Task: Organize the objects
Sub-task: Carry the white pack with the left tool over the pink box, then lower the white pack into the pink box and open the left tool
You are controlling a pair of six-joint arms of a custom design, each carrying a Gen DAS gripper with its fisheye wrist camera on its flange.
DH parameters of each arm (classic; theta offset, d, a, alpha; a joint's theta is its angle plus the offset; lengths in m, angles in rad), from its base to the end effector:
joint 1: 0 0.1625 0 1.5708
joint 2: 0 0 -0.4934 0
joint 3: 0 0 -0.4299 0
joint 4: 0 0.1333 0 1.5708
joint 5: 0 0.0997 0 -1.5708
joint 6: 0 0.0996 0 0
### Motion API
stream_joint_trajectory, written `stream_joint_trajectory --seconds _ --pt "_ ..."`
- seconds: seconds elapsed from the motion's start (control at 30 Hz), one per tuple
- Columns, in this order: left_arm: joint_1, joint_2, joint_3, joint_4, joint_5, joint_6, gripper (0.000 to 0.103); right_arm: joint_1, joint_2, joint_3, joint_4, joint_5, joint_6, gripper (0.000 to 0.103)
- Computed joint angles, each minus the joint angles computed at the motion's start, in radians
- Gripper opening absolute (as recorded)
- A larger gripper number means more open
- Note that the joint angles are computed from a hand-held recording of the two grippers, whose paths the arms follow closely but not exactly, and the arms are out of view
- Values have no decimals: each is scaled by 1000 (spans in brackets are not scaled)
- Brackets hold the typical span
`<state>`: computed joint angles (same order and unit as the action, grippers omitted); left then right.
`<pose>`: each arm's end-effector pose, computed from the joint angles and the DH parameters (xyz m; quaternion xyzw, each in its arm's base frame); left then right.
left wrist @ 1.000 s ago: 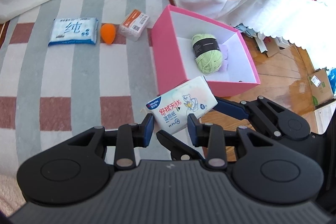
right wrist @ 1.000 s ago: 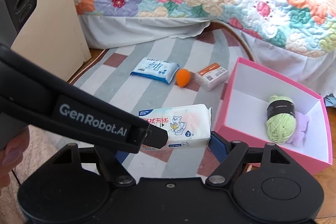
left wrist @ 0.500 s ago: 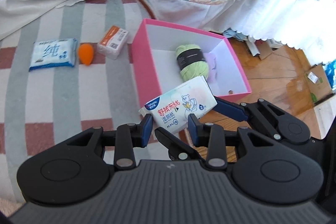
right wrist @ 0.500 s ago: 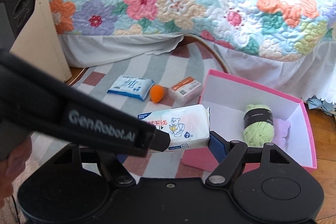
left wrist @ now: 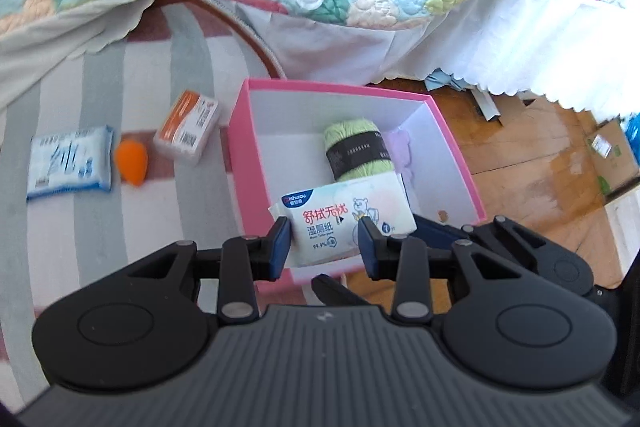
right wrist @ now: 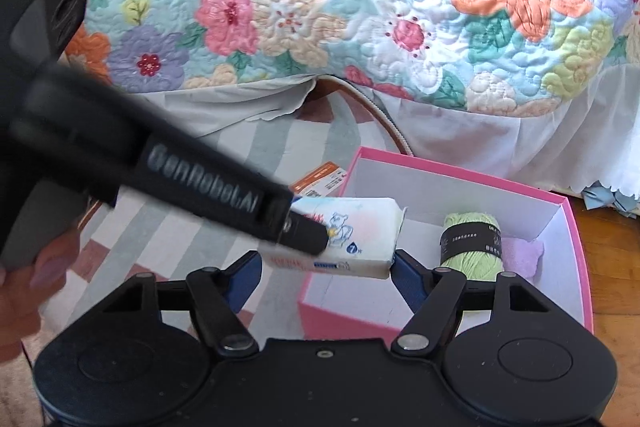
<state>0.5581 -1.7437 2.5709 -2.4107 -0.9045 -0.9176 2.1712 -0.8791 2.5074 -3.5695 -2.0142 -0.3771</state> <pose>-0.1571 -0.3278 0.2551 0.0428 0.9440 -0.2723 0.1812 0.3095 -0.2917 0.0655 0.4144 -0.8656 0.2026 0.1948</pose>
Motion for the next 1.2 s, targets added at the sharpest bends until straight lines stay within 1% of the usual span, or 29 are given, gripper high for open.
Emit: stream_joint_trajectory --seconds 0.13,0.2,0.27,0.33,0.37,0.43,0.5,0.53,0.63,0.77,0.87,0.9,1.1,1.17,1.2 --pt "102 113 -17 -115 -9 70 34 -66 49 -15 -56 33 0 63" --pt "146 162 -33 -159 -24 105 34 -86 75 -32 -70 19 -5 59" --pt "168 207 -43 -207 -15 131 34 -107 93 -51 -71 11 -14 57" --pt "186 254 -66 -222 -4 154 34 -123 103 -67 -62 2 -28 55" --pt "189 274 -77 -219 3 158 34 -132 106 -76 -50 -2 -34 55" --pt "183 321 -98 -210 40 176 34 -153 107 -94 -19 -4 -47 54" --pt "172 370 -113 -177 97 162 34 -182 114 -115 10 15 -103 54" --pt "173 395 -119 -174 112 155 34 -194 119 -130 34 17 -126 54" --pt "192 435 -124 -225 118 158 34 -224 138 -171 89 3 -150 54" --pt "213 477 -142 -262 134 182 34 -260 127 -193 145 37 -112 51" --pt "234 493 -161 -259 127 184 34 -268 125 -210 188 30 -99 45" --pt "240 499 -166 -261 127 192 34 -270 123 -216 209 24 -87 40" --pt "276 521 -176 -313 103 232 33 -293 131 -243 256 20 -54 36" --pt "280 532 -180 -325 115 248 33 -296 138 -252 265 12 -49 33" --pt "279 537 -184 -323 123 256 33 -298 141 -257 271 6 -44 28"
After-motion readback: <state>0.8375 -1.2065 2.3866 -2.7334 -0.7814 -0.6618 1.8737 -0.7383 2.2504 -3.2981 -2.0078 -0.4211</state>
